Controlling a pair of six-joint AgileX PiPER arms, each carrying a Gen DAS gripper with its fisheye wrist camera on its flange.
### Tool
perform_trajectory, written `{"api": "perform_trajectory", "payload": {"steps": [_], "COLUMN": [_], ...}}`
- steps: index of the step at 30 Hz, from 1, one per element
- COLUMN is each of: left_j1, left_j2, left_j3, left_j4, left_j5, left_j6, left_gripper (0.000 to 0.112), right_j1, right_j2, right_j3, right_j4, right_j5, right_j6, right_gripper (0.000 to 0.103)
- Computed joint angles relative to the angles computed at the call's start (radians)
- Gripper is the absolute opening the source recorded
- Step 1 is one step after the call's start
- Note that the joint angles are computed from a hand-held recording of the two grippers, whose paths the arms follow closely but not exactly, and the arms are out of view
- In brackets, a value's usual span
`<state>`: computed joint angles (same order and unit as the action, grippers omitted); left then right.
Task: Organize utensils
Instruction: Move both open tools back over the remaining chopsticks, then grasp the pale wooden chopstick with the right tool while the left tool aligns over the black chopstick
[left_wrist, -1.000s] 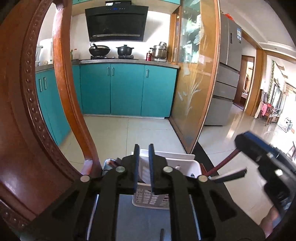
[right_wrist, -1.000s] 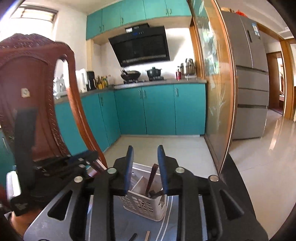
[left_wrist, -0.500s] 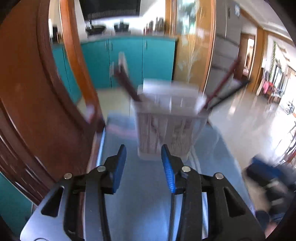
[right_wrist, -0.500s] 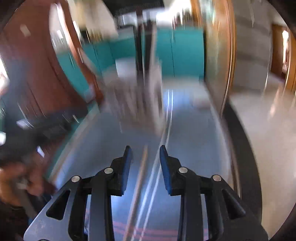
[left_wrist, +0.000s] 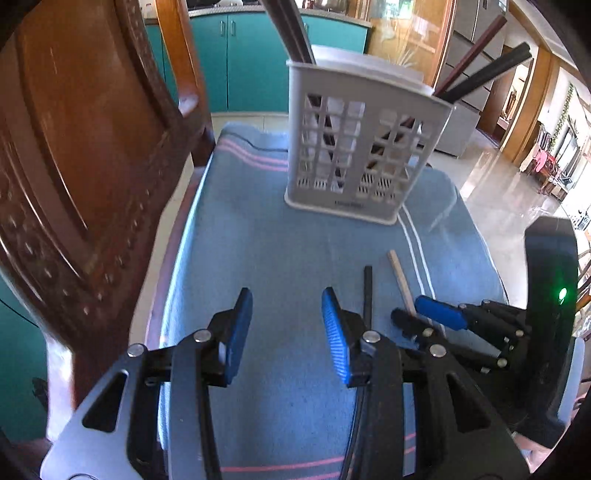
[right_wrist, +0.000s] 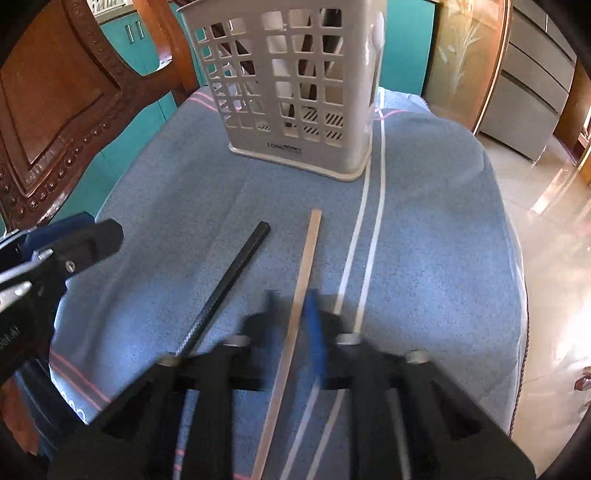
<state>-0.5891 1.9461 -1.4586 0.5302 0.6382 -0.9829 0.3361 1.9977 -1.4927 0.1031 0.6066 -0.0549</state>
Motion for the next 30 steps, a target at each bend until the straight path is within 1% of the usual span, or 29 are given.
{"api": "perform_trajectory", "payload": {"steps": [2, 4, 9, 10, 15, 16, 18, 19, 20, 24, 26, 28, 30], "left_j1": [-0.005, -0.010, -0.019, -0.015, -0.032, -0.036, -0.039, -0.042, -0.045, -0.047, -0.051, -0.051, -0.047], "left_j2": [0.006, 0.013, 0.042, 0.044, 0.077, 0.081, 0.093, 0.099, 0.104, 0.125, 0.141, 0.148, 0.155], "left_j3": [-0.006, -0.013, -0.044, -0.033, -0.063, -0.067, -0.077, -0.084, -0.090, -0.107, -0.115, -0.118, -0.127], "left_j4": [-0.017, -0.037, -0.082, -0.086, -0.128, -0.131, -0.143, -0.147, -0.152, -0.167, -0.168, -0.174, -0.182], "left_j5": [0.002, 0.005, 0.008, -0.005, 0.013, 0.017, 0.021, 0.027, 0.034, 0.043, 0.043, 0.045, 0.047], "left_j6": [0.011, 0.032, 0.094, 0.100, 0.148, 0.153, 0.171, 0.180, 0.189, 0.213, 0.211, 0.216, 0.228], "left_gripper": [0.040, 0.041, 0.045, 0.045, 0.048, 0.050, 0.050, 0.051, 0.052, 0.054, 0.054, 0.054, 0.055], "right_j1": [-0.025, -0.044, -0.118, -0.129, -0.137, -0.134, -0.121, -0.114, -0.119, -0.112, -0.104, -0.101, -0.092], "right_j2": [-0.026, -0.056, -0.121, -0.134, -0.164, -0.169, -0.177, -0.180, -0.143, -0.127, -0.100, -0.095, -0.091], "right_j3": [0.038, 0.097, 0.186, 0.204, 0.245, 0.252, 0.270, 0.272, 0.236, 0.221, 0.184, 0.175, 0.170], "right_j4": [0.059, 0.075, 0.141, 0.151, 0.135, 0.126, 0.098, 0.087, 0.089, 0.073, 0.065, 0.068, 0.039], "right_j5": [-0.002, -0.024, -0.026, -0.028, -0.042, -0.046, -0.064, -0.065, -0.067, -0.073, -0.062, -0.059, -0.061], "right_j6": [-0.044, -0.055, -0.104, -0.121, -0.126, -0.121, -0.095, -0.081, -0.085, -0.079, -0.072, -0.084, -0.062], "right_gripper": [0.006, 0.006, 0.006, 0.006, 0.007, 0.007, 0.007, 0.008, 0.008, 0.009, 0.012, 0.019, 0.021]}}
